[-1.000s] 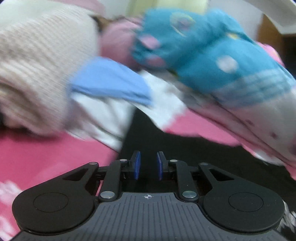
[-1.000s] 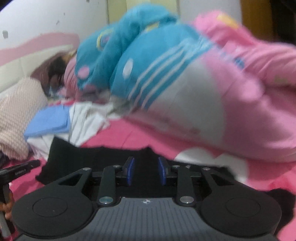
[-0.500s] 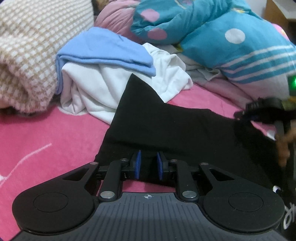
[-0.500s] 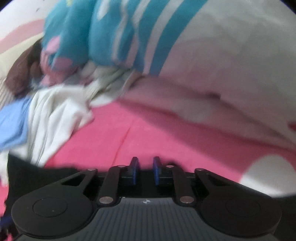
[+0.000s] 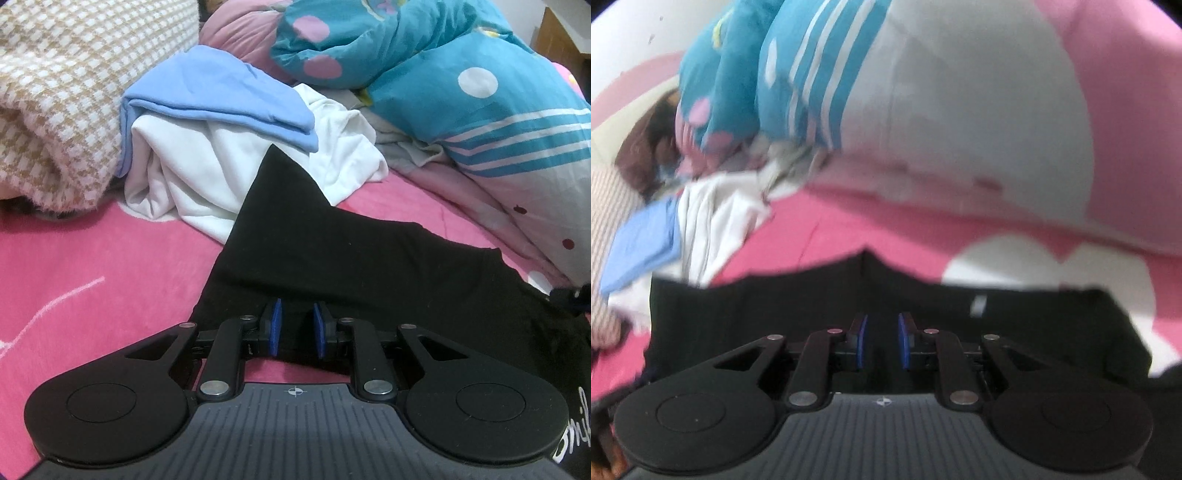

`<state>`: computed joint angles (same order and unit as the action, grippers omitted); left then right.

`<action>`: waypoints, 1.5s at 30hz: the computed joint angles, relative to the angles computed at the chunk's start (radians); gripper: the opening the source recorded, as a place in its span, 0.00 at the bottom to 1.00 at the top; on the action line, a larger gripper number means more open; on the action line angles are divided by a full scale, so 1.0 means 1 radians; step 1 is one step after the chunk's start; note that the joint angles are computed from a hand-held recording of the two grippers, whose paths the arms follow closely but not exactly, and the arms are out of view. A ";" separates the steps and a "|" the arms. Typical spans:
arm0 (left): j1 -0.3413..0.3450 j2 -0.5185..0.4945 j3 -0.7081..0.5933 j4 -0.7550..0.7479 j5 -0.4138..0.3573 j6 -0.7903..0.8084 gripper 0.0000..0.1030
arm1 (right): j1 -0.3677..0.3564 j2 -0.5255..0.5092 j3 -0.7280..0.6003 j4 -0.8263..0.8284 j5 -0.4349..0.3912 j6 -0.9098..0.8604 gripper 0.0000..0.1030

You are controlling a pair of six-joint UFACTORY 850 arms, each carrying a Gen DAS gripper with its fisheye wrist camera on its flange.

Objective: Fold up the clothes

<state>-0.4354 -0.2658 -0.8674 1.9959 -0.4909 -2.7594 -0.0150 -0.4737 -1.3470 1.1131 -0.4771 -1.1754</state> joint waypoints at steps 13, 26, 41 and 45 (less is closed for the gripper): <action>-0.013 -0.013 -0.013 -0.050 -0.028 0.072 0.19 | 0.034 -0.200 -0.202 0.174 0.239 0.050 0.18; 0.003 -0.002 0.000 0.011 -0.003 -0.013 0.19 | -0.069 0.109 0.135 0.100 0.030 -0.100 0.20; -0.013 -0.010 -0.009 -0.037 -0.032 0.051 0.19 | -0.175 0.009 0.084 0.661 0.059 -0.319 0.20; -0.013 -0.009 -0.005 -0.011 -0.036 0.027 0.20 | -0.297 0.179 0.246 0.687 -0.039 -0.339 0.20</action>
